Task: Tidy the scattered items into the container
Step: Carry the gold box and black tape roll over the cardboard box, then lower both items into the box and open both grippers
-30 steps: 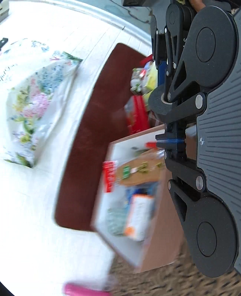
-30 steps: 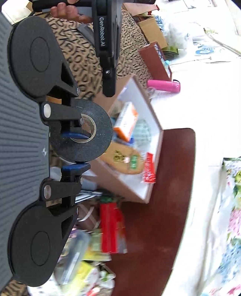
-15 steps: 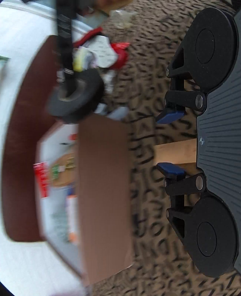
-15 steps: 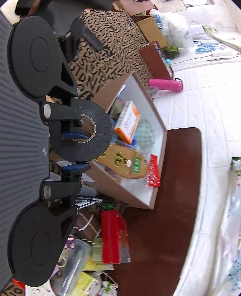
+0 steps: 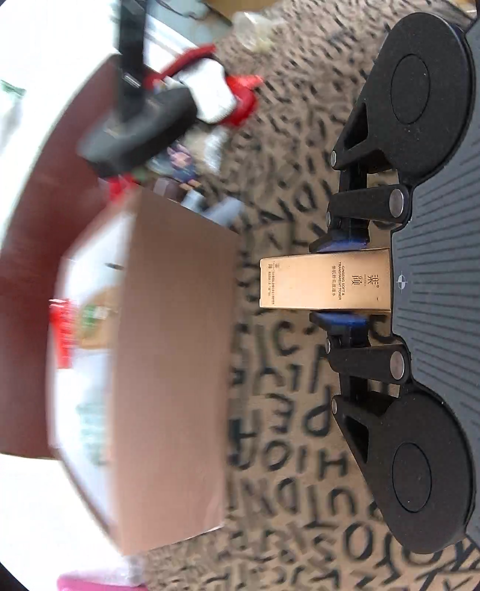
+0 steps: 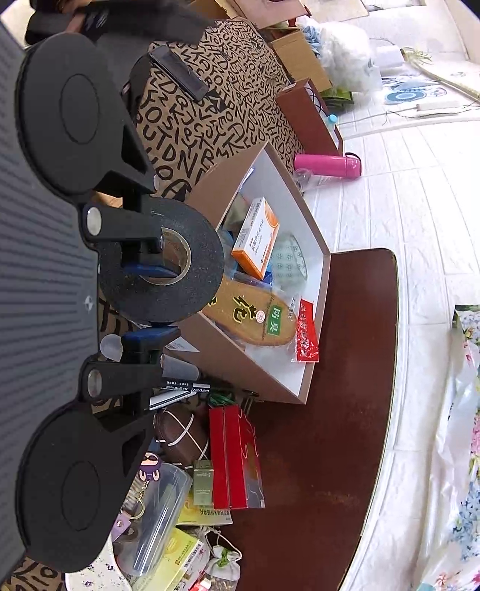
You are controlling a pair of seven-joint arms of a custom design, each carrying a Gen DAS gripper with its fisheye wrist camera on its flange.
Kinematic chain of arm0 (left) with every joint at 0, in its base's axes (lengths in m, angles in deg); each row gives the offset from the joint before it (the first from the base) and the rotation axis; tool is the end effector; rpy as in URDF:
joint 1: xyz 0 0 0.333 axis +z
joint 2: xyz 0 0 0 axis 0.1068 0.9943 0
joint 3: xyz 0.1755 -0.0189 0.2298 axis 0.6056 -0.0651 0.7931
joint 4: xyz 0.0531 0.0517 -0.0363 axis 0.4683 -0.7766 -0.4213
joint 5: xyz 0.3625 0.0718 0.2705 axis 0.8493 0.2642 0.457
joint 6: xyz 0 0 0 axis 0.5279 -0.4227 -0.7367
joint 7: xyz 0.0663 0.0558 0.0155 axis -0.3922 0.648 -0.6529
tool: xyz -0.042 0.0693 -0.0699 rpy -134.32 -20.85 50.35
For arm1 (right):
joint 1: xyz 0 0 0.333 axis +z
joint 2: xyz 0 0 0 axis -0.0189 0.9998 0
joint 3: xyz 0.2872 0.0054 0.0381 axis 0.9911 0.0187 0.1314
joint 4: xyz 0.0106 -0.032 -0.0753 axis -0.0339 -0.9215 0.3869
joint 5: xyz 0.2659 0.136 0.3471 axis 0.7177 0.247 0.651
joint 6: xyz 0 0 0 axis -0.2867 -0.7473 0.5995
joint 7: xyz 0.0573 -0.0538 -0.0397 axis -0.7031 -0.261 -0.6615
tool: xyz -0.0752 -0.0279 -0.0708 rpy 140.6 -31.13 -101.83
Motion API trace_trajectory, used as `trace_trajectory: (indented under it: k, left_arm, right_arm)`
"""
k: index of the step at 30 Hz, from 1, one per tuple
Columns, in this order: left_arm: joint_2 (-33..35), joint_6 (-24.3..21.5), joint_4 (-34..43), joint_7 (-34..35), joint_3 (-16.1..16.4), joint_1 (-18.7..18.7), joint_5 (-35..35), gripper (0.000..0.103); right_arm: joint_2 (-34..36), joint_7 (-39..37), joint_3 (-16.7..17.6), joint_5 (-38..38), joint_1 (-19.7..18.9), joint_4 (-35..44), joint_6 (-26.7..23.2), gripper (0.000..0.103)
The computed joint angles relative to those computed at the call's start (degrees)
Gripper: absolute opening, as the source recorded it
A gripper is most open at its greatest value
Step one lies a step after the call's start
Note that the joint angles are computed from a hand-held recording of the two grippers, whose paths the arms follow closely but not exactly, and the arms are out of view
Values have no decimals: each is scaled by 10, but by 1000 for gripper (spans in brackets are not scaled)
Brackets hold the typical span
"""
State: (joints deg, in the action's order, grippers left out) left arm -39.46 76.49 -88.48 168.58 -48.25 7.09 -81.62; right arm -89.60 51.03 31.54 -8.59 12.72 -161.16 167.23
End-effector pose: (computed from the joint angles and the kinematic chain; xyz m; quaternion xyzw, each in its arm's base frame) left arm 0.6317 -0.0421 0.4269 -0.4455 0.8041 -0.3869 0.0728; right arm 0.5588 0.2678 0.4900 -0.6757 0.5866 -0.2542 0.3671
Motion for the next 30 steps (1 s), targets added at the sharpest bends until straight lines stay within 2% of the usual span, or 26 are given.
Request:
trace_trajectory:
  k: [5,8,10,15,21,24,25,26,27,28,29,30]
  left_arm:
    - [-31,-12,25,72,17,2,-100,31]
    - [-16,30,66,102,12,-5,-127,32]
    - [17,60,110,87,3,-9,-118,32]
    - [156,79,269,-56,-26,-8,3,32]
    - [329,41,488,-240,-28,-22,143,32]
    - [400,31,583,-292,-31,-30,193,32]
    - [421,35,609,-302,-36,-32,203,40]
    - [442,43,633,-313,-38,-36,217,63]
    - [459,48,655,-334,-31,-44,240,78]
    - [468,55,666,-358,-20,-53,267,91]
    - [466,73,656,-365,-18,-55,281,91]
    - [463,83,646,-352,-32,-45,281,91]
  right_arm:
    - [16,-4,-1,-17,0,32,-5,31]
    - [49,-16,-8,-21,7,79,-16,31]
    - [84,-14,-16,-41,16,127,-37,31]
    - [195,-48,-48,-19,47,268,-106,31]
    - [306,-52,-99,19,76,414,-164,31]
    - [356,-40,-122,27,84,479,-176,33]
    - [374,-35,-127,32,84,498,-173,38]
    - [391,-30,-133,37,85,518,-173,50]
    - [403,-10,-149,28,95,533,-181,76]
    - [407,25,-172,5,112,536,-184,78]
    - [403,46,-186,-16,122,527,-176,77]
    - [394,44,-185,-23,120,512,-163,76]
